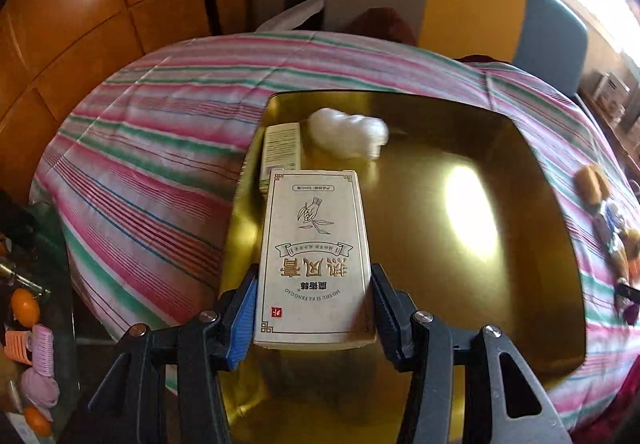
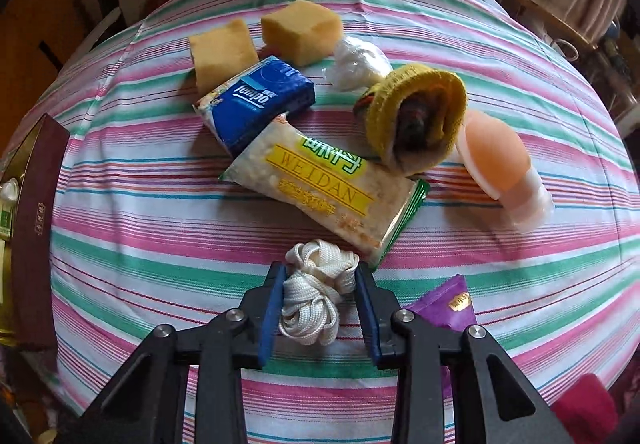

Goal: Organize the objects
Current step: 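Carry the white box into the tray with the left tool while the right tool grasps the white rope, then release the white box in the tray with the left tool while the right tool drops the rope there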

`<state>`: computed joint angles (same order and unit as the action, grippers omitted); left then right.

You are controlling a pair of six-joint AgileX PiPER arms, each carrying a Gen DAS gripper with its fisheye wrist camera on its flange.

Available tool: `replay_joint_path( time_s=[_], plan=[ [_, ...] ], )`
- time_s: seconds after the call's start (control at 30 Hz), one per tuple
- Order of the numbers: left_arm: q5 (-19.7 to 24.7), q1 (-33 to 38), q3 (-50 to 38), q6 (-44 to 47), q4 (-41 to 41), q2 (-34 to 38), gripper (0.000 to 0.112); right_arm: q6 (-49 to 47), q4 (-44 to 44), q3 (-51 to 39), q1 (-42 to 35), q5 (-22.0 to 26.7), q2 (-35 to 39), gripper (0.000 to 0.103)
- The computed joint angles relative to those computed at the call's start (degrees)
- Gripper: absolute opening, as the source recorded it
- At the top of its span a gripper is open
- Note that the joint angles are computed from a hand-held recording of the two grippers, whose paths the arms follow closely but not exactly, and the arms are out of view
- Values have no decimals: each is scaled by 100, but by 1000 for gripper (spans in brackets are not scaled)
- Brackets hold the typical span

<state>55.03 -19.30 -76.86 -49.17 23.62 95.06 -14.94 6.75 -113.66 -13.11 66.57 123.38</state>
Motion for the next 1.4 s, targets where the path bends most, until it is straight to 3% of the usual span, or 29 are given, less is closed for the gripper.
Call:
replay_joint_path(
  time_s=[0.2,0.37,0.5,0.67,0.97,1.2,1.4],
  plan=[
    [-453,361,82,79,154,241,52,-27,-98,263,80,-180,-173,34],
    [-490,381,-44,96,412,378,54,-54,-195,466,162,-390,-271,34],
    [-578,299,143,106,346,54,65,-153,-116,495,156,-472,-287,33],
    [-455,-11,404,-256,745,-471,68,-468,37,562,202,-572,-306,32],
    [144,-1020,911,-1540,1848,-1339,68,-842,334,912,294,-811,-491,32],
    [248,-1239,1092,-1691,1896,-1513,68,-877,250,1406,464,-1269,-795,32],
    [115,-1173,1251,-1724,1824,-1578,68,-1047,911,1674,712,-1309,-1338,32]
  ],
)
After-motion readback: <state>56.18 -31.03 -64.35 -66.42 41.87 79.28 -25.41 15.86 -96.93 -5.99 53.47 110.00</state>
